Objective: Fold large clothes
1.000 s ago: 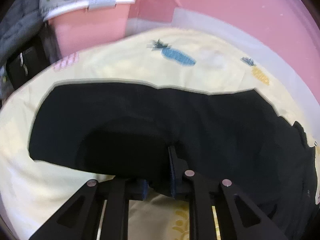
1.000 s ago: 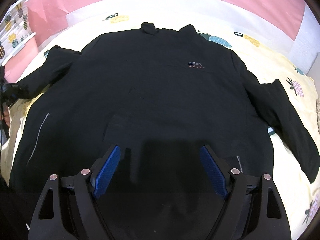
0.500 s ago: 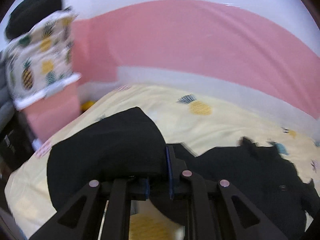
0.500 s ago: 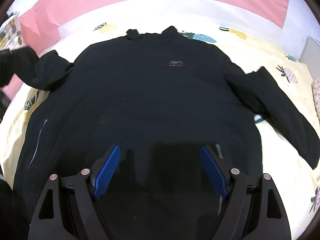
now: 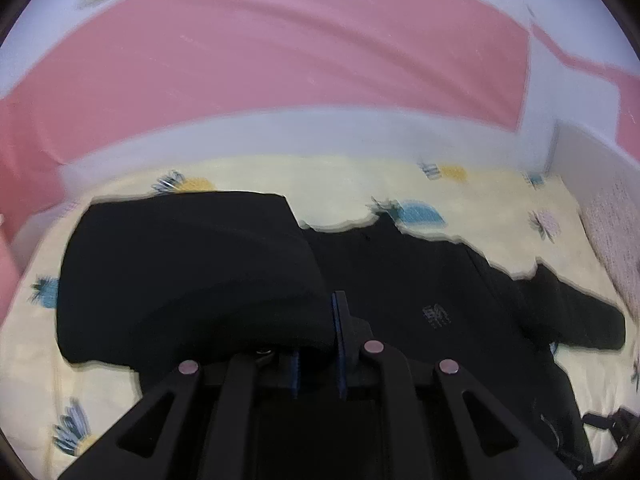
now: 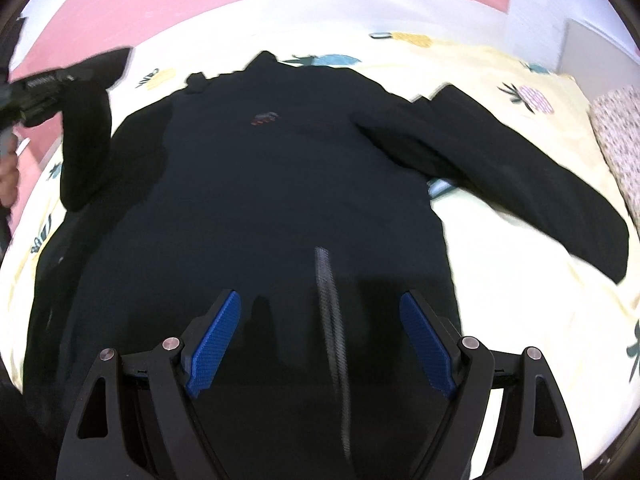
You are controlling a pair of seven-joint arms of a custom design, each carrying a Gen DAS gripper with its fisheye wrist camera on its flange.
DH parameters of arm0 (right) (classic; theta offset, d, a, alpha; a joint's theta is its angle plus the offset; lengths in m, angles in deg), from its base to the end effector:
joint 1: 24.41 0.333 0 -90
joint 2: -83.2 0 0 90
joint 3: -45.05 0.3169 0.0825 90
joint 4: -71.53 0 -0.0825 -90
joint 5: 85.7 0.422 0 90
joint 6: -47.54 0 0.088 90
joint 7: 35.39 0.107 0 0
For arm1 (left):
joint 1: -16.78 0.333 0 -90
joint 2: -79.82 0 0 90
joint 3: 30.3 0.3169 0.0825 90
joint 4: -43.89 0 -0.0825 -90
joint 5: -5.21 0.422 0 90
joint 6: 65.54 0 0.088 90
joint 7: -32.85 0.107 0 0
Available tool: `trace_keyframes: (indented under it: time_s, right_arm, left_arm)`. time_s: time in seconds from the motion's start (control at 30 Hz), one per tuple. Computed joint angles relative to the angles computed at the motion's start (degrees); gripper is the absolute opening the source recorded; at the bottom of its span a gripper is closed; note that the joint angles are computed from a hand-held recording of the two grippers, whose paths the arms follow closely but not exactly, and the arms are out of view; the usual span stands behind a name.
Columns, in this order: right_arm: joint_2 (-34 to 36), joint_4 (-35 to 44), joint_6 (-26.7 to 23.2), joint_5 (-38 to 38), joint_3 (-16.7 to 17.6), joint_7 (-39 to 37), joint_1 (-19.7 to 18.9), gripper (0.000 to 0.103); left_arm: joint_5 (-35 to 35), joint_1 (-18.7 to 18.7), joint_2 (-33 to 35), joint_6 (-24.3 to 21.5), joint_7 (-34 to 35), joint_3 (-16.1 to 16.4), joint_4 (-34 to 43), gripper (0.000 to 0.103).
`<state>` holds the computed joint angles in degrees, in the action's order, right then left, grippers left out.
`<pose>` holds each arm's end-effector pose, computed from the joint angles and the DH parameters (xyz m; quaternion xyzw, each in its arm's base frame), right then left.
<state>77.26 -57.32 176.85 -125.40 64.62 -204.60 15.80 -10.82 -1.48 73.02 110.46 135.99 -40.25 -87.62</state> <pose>0.2912 0.4686 0.4027 -0.5704 0.7671 -0.2102 0.2051 0.5163 -0.2545 0.4836 -0.4751 0.7660 -0.3767 0.2138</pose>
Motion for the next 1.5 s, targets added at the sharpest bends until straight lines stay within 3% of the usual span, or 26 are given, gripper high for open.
trace_keyframes:
  time_s: [0.13,0.17,0.2,0.23,0.3,0.33,0.4,0.57,0.8,0.97,1.13,1.23,1.27,1.33,1.37,1.4,1.5]
  right_arm:
    - [-2.3,-3.2,0.4,1.3,0.1,1.5,-0.2,0.082]
    - [-2.7,-3.8,0.6,1.6,0.2,1.8,-0.3,0.082]
    - [-3.2,-4.4,0.7,1.8,0.3,2.0,-0.4,0.082]
    - [-3.5,-4.8,0.6,2.0,0.4,2.2,-0.6,0.082]
    - [-4.1,-5.6,0.7,2.3,0.6,2.4,-0.8,0.082]
    - [-4.3,-5.8,0.7,2.4,0.7,2.5,-1.0,0.082]
    - [-4.5,-6.1,0.7,2.4,0.9,2.6,-1.3,0.082]
    - [-4.1,-5.3,0.5,1.2,1.3,3.0,-1.7,0.082]
    - [-1.1,-2.0,4.0,-2.4,0.1,1.7,-2.6,0.082]
    - [3.6,2.4,8.6,-6.7,-2.4,0.3,-4.0,0.082]
    - [10.8,9.1,14.4,-9.6,-6.7,-2.2,-5.3,0.082]
    - [15.3,13.6,15.0,-9.2,-9.4,-4.3,-5.3,0.081]
    - [16.6,14.7,15.5,-8.2,-10.2,-4.9,-5.5,0.078]
    - [19.3,16.1,19.9,-4.0,-11.4,-7.6,-6.4,0.054]
    - [20.3,16.6,21.2,-2.1,-11.1,-9.2,-7.1,0.024]
    - [21.2,17.9,19.3,-1.3,-12.3,-11.0,-5.8,0.012]
    - [21.5,18.5,16.7,-2.0,-13.8,-12.4,-3.8,0.011]
  left_arm:
    - [9.8,1.8,5.7,-4.2,-7.9,-3.6,2.5,0.019]
    - [8.0,1.5,6.8,-5.7,-6.5,-3.9,3.0,0.022]
    - [4.0,1.4,7.7,-7.6,-3.4,-4.3,3.5,0.031]
    - [0.9,1.4,8.3,-8.9,-1.3,-4.7,3.8,0.049]
    - [-4.2,1.5,8.2,-9.0,3.0,-5.7,3.0,0.073]
    - [-8.3,1.5,7.7,-8.9,7.0,-6.1,2.5,0.080]
    - [-13.7,0.9,6.3,-9.4,12.2,-6.3,1.6,0.084]
    - [-26.3,-2.1,1.4,-11.9,23.3,-3.8,0.0,0.084]
    - [-35.1,-4.2,-4.7,-10.6,30.3,1.0,-3.8,0.084]
    - [-27.0,0.3,-3.2,-6.5,23.3,2.6,-4.4,0.083]
    - [-15.5,6.8,0.5,-3.6,10.4,2.8,-3.9,0.059]
    - [-13.5,8.6,2.6,-3.7,6.2,3.5,-3.6,0.057]
    - [-14.9,8.7,3.2,-3.8,6.7,3.8,-3.6,0.057]
    - [-19.2,8.6,4.2,-4.3,10.0,4.0,-3.5,0.057]
    - [-22.2,8.5,4.4,-4.2,12.7,3.8,-3.6,0.057]
    - [-25.1,8.4,4.9,-3.3,15.6,3.6,-3.5,0.058]
    - [-30.1,8.6,6.0,-2.4,20.8,2.3,-2.9,0.059]
